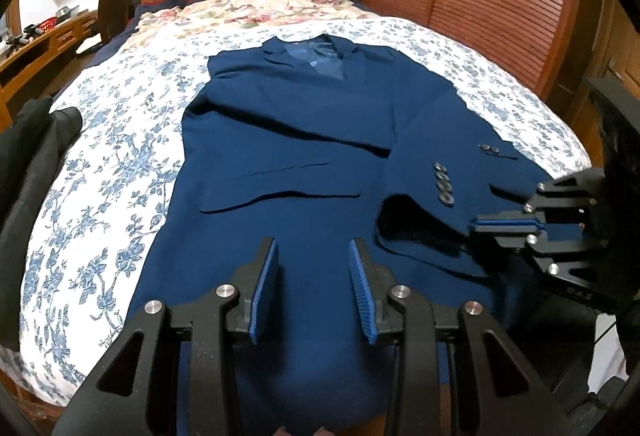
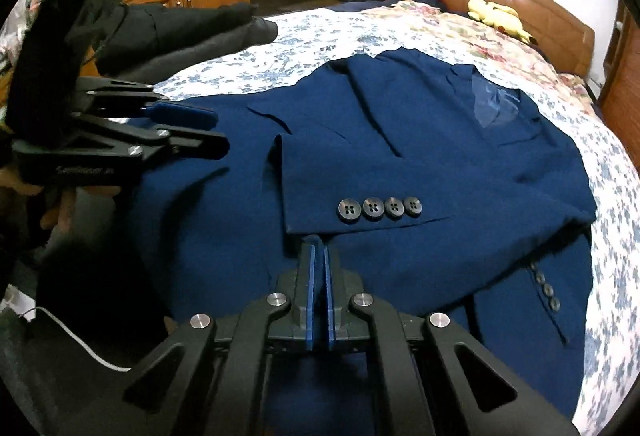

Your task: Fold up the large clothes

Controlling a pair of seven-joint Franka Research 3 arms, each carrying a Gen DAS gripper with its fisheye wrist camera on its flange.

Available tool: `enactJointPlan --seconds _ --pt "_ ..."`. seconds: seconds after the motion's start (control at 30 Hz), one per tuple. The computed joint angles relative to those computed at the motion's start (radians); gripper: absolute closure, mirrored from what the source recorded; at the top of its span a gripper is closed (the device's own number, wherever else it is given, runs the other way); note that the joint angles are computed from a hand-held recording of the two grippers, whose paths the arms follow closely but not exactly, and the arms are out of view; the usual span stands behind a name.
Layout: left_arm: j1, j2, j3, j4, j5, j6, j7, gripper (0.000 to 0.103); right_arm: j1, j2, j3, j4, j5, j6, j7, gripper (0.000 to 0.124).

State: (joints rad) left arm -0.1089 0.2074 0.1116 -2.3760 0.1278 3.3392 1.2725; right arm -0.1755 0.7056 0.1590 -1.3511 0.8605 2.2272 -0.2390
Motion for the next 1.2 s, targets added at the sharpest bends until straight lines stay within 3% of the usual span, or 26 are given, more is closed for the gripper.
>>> enactJointPlan --seconds 0.2,0.3,0.5,0.6,0.67,0.83,0.97,1.07,1.2 --pt "0.08 -0.019 -0.085 -0.015 0.041 0.025 -0.02 0.065 -0.036 -0.025 -0.003 -0.035 0.043 -0.016 0.012 0.121" --pt "0.166 -0.017 -0.17 -0.01 0.102 0.036 -0.061 0.065 -0.044 -0.045 -0.016 -0.075 0.062 -0.003 0.019 0.121" --pt "0.236 0.012 -0.256 0.036 0.199 0.027 -0.118 0.065 -0.053 -0.068 -0.025 -0.115 0.089 0.003 0.048 0.12" --pt "0.294 0.034 -0.321 0.062 0.25 0.009 -0.151 0.065 -0.081 -0.094 -0.029 -0.139 0.12 -0.034 0.052 0.115" --pt "0.332 0.048 -0.363 0.076 0.278 -0.003 -0.166 0.065 -0.081 -0.107 -0.032 -0.157 0.145 -0.019 0.04 0.101" --pt "0.32 0.081 -0.369 0.106 0.282 -0.037 -0.167 0.065 -0.1 -0.13 -0.039 -0.195 0.214 -0.016 -0.015 0.078" --pt "0.336 0.116 -0.401 0.133 0.267 -0.063 -0.15 0.065 -0.097 -0.12 -0.048 -0.192 0.243 -0.001 -0.03 0.076" --pt "0.309 0.13 -0.386 0.147 0.248 -0.077 -0.135 0.065 -0.094 -0.114 -0.05 -0.194 0.25 0.016 -0.024 0.076" --pt "0.23 0.131 -0.315 0.154 0.225 -0.084 -0.128 0.065 -0.101 -0.122 -0.055 -0.2 0.249 0.01 -0.01 0.076"
